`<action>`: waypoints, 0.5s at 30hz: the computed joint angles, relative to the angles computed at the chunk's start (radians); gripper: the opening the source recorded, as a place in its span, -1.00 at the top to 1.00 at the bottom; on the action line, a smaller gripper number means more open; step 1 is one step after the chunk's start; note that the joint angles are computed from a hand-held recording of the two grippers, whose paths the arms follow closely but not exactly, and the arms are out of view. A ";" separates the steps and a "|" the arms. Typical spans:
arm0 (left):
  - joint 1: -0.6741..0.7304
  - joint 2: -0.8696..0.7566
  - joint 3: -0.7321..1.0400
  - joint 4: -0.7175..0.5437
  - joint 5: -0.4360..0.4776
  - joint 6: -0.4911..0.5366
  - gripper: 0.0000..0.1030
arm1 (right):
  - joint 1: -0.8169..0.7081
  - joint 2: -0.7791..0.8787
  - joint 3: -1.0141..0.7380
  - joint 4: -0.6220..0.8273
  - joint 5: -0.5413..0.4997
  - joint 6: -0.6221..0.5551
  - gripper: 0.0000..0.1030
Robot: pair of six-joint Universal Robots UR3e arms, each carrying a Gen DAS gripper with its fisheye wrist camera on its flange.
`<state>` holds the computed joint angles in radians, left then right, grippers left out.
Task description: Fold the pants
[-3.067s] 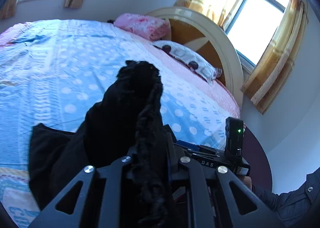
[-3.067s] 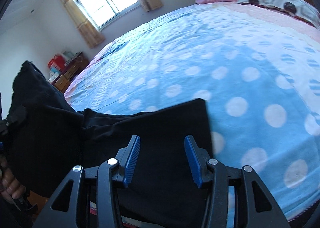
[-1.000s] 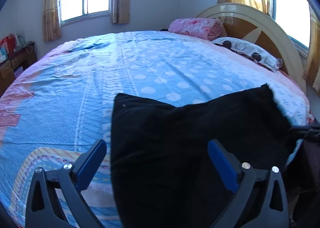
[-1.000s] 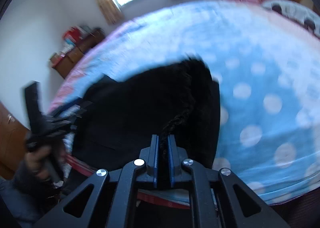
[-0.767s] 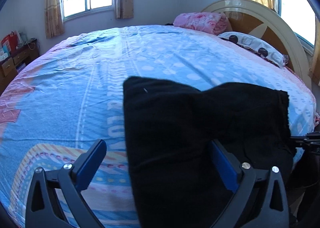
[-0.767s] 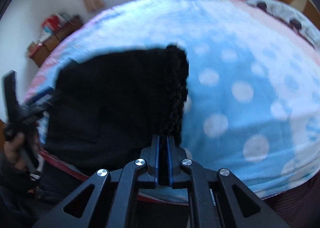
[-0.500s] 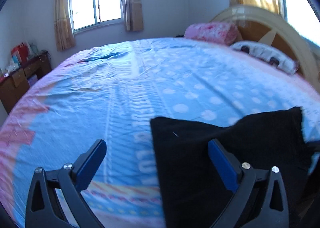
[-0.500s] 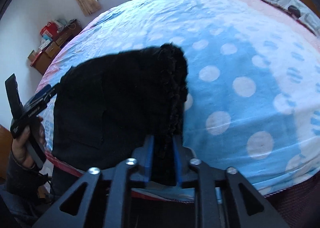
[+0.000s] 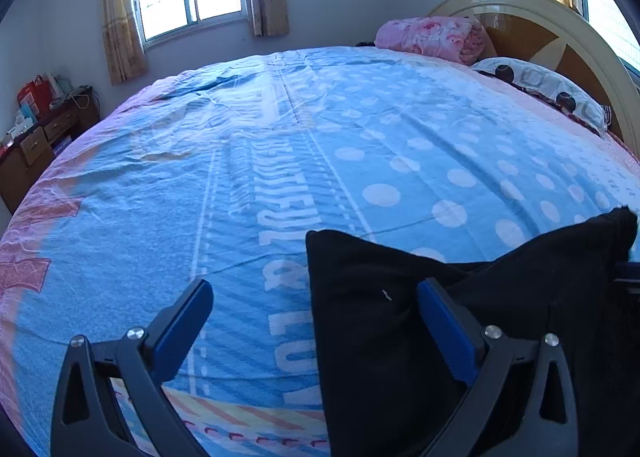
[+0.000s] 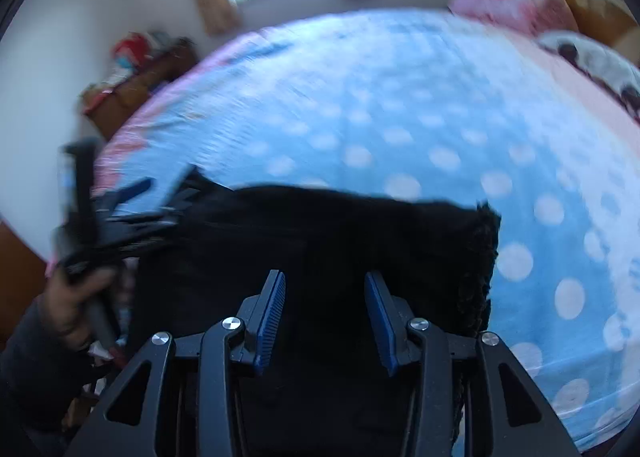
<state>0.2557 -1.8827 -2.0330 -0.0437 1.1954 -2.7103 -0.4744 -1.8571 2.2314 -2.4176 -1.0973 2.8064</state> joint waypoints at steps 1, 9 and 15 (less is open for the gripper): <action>0.001 -0.003 0.005 -0.008 -0.007 0.002 -1.00 | -0.011 0.019 0.013 -0.020 -0.020 0.013 0.16; -0.003 -0.083 0.098 -0.086 -0.033 -0.059 -1.00 | -0.061 0.001 0.048 0.013 0.006 -0.090 0.16; 0.073 0.028 0.001 -0.097 -0.104 -0.042 -1.00 | 0.053 -0.038 -0.077 0.090 -0.036 -0.037 0.15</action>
